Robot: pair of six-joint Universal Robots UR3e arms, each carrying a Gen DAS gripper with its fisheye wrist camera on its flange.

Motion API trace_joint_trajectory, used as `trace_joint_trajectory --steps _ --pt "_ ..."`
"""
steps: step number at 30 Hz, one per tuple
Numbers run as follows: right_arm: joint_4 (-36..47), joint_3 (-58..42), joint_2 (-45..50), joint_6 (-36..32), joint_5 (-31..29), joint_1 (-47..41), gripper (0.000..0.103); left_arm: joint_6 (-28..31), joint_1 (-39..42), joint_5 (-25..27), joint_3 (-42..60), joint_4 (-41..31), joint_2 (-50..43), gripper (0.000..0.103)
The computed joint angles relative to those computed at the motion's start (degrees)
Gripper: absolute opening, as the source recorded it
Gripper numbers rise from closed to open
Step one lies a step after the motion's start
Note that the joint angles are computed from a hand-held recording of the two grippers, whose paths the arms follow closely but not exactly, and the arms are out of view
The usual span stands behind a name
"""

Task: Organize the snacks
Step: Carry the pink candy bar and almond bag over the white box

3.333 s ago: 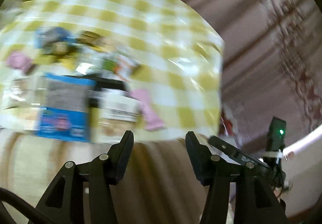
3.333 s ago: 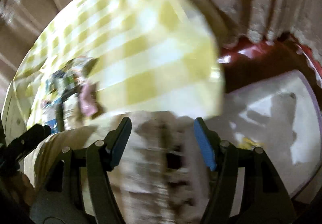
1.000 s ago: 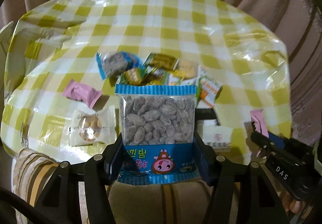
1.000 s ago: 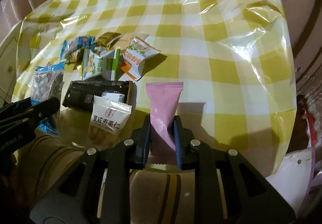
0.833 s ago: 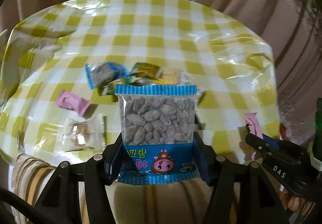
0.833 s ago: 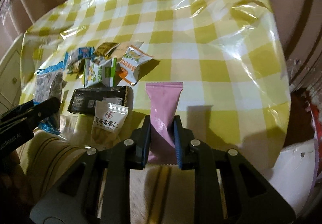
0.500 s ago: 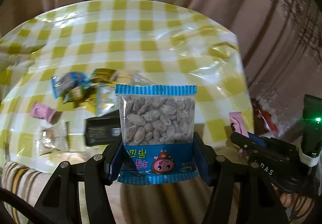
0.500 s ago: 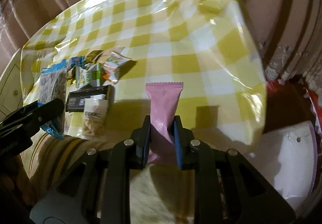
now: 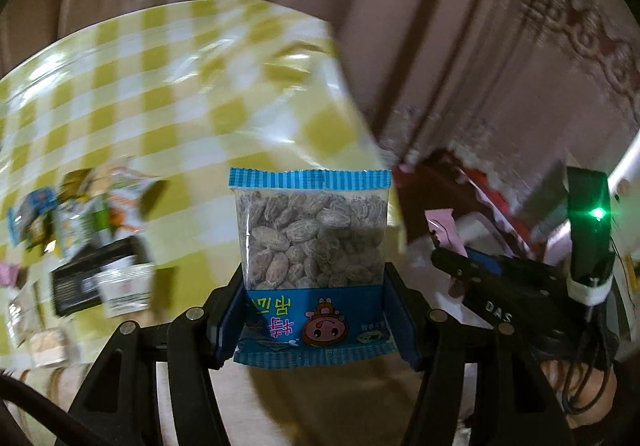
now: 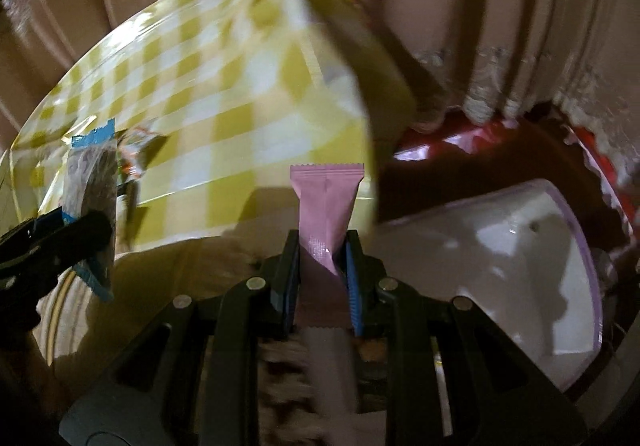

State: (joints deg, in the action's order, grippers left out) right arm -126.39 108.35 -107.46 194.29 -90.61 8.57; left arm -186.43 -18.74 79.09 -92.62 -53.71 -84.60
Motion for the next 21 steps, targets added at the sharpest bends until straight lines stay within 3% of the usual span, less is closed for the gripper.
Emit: trace_joint_trajectory --steps 10,21 --pt "6.18 9.36 -12.44 -7.18 4.28 -15.76 0.024 2.91 -8.20 -4.10 11.33 -3.85 -12.92 0.062" --pt "11.08 19.56 -19.08 -14.24 7.37 -27.77 0.025 8.96 -15.22 -3.60 28.18 -19.43 -26.75 0.062"
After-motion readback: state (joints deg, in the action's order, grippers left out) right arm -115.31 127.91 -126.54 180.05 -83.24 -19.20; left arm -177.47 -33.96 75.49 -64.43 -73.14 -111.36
